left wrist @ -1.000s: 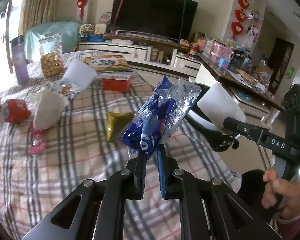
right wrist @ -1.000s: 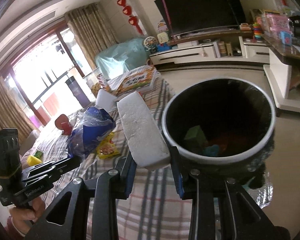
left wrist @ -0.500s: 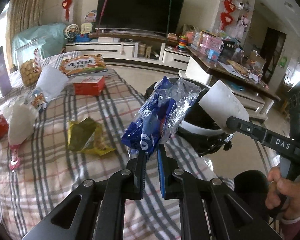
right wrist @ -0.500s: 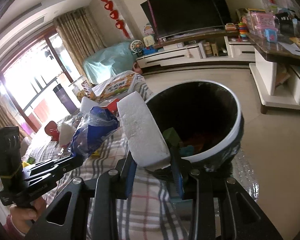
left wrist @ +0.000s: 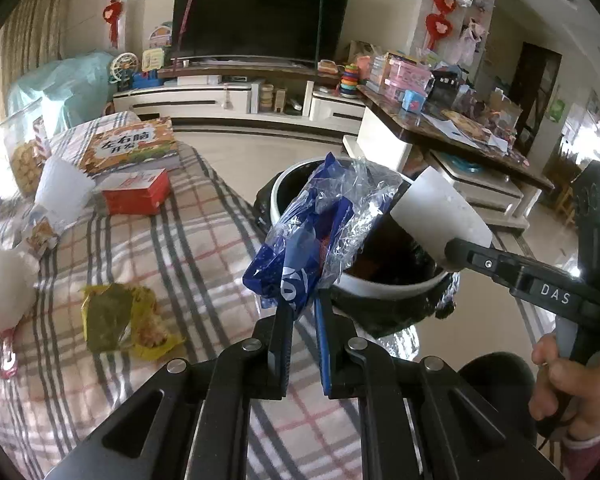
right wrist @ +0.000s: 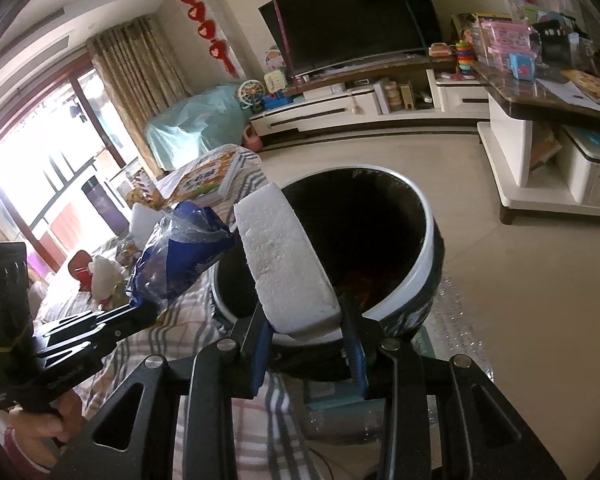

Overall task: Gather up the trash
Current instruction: 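Carry the blue bag and foam block over the trash bin with both tools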

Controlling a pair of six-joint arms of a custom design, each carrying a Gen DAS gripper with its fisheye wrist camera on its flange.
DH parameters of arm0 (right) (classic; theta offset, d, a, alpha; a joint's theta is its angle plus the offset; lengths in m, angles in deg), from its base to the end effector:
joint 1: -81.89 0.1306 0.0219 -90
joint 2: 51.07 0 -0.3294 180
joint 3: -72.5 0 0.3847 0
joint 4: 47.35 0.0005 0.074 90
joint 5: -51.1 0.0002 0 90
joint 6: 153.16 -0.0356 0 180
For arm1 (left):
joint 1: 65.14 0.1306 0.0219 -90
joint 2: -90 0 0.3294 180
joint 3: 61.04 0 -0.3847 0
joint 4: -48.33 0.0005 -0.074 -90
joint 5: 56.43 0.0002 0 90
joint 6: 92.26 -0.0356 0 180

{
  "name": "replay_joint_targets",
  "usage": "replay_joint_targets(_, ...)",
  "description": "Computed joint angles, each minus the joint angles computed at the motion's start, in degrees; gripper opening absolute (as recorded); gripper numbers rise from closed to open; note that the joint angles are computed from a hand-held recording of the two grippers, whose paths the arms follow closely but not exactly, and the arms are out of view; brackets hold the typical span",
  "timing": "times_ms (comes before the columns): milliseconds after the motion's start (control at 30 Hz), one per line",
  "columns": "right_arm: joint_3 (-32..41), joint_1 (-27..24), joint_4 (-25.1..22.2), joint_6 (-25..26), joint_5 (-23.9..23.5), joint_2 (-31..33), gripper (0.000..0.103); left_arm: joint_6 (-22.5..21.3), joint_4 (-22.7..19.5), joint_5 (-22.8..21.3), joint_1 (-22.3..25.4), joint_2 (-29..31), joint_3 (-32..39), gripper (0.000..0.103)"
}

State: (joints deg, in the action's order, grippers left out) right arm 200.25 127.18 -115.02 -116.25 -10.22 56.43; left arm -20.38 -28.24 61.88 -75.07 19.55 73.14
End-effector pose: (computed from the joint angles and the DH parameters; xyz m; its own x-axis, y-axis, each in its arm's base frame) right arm 0.4015 0.3806 0.5003 -0.6270 0.3638 -0.6889 0.1770 0.9277 0.3288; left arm 0.5354 -0.1114 0.5183 -0.6003 0.3831 -0.7020 0.6592 0.7341 -0.1632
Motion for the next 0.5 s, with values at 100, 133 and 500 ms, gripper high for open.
replay_joint_targets(100, 0.42, -0.53, -0.68, 0.26, -0.06, 0.15, 0.033, 0.21, -0.15, -0.51, -0.79, 1.18, 1.49, 0.009)
replay_joint_targets(133, 0.57, -0.75, -0.86, 0.42, -0.12, 0.23, 0.033, 0.25, -0.33, -0.82, -1.16, 1.82, 2.38, 0.009)
replay_joint_targets(500, 4.17, -3.13, -3.84, 2.47, -1.81, 2.45, 0.033, 0.10, -4.13, -3.25, -3.80, 7.95, 11.50, 0.010)
